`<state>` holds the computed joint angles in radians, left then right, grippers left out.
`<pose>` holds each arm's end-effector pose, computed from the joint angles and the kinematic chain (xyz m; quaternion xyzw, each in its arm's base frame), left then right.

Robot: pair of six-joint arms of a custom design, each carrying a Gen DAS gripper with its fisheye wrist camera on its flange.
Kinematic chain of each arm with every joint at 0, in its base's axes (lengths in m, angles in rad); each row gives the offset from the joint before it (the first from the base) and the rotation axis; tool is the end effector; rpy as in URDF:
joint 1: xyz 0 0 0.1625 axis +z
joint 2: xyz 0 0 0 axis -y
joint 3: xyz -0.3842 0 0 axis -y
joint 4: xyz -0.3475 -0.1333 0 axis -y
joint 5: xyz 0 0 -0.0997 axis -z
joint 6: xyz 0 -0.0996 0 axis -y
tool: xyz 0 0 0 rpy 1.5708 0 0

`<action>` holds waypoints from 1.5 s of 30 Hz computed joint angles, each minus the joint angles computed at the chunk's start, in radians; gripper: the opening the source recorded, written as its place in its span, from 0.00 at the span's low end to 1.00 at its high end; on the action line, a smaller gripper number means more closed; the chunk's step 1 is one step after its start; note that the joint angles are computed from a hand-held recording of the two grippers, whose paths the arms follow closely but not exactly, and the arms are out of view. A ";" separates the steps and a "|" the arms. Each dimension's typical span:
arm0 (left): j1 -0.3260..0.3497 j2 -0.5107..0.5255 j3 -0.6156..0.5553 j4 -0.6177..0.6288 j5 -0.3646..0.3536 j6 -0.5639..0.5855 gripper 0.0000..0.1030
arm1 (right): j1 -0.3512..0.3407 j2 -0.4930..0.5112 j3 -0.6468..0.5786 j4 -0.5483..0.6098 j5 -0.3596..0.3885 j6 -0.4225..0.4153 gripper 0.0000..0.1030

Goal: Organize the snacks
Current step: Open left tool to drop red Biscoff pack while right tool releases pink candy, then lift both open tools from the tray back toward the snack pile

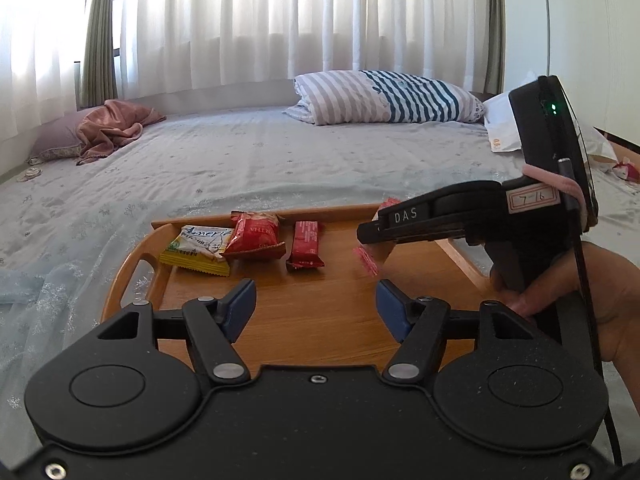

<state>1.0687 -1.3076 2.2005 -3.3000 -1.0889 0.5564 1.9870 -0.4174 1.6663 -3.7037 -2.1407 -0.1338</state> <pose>-0.0594 -0.4810 0.2776 0.3644 0.8150 -0.3883 0.2287 0.3110 -0.5067 0.0125 0.1198 -0.8675 0.4422 0.1938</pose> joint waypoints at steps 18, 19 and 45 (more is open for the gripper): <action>0.020 0.003 0.004 -0.002 -0.004 0.008 0.69 | -0.034 0.019 -0.123 0.188 0.049 -0.010 0.30; 0.021 -0.001 0.006 0.005 -0.008 0.000 0.69 | -0.036 0.017 -0.128 0.201 0.054 -0.008 0.31; 0.010 -0.127 0.096 0.023 0.031 -0.039 0.72 | -0.023 0.060 -0.298 0.386 -0.104 -0.011 0.80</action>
<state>1.0783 -1.4348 2.2970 -3.2766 -1.0578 0.5174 1.9635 -0.3569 1.3686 -3.3179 -2.2447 -0.1444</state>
